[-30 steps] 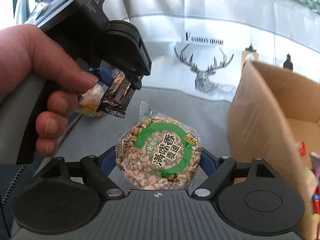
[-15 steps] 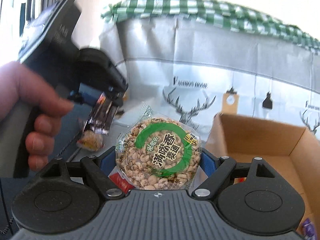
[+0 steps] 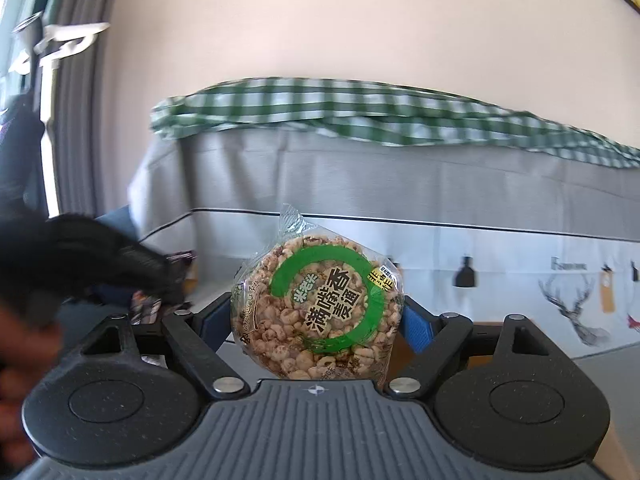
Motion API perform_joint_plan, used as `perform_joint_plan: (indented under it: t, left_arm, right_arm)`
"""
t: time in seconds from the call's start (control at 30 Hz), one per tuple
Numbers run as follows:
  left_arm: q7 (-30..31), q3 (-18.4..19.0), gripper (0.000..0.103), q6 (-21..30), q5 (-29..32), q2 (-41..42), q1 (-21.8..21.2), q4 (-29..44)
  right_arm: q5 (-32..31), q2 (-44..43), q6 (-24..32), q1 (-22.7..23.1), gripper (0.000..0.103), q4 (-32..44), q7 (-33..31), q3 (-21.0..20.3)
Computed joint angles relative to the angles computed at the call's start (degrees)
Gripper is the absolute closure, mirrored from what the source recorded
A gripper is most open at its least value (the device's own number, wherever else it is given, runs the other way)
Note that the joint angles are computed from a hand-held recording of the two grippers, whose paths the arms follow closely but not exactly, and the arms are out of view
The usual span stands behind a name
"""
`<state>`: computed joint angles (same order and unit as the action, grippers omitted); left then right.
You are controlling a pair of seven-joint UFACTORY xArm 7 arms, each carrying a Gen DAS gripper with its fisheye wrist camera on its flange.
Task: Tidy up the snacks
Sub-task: 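Carry the peanut cake with the right gripper while left carries wafer over box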
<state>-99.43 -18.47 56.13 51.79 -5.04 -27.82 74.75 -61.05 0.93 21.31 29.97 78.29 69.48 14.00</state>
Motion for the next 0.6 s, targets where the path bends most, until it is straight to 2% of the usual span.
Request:
perform_joint_plan:
  t: [0.07,0.2,0.3,0.6]
  left_arm:
    - [1.32,-0.9,0.06,0.68,2.2,3.57,-1.12,3.48]
    - [5.77,0.14,0.06,2.55,8.18,10.82,-5.45,10.86]
    - [6.55,2.19,0.06,0.17,10.73,13.33,-7.6,12.96]
    - [4.37,7.79,0.06,-7.46,13.35,16.42,-11.61,16.04]
  right_arm:
    - [-0.56,-1.11,0.35,-0.89,0.017,-1.19,1.53,-0.67]
    - [-0.95,-2.58,1.0,-3.62,0.017,-3.21,4.22,-1.26]
    - [-0.92,-3.38,1.56,-5.81,0.017,-4.46,5.87,-1.42]
    - [-1.05,-5.44,4.67,-10.75,0.017,-7.93,10.31,-1.33]
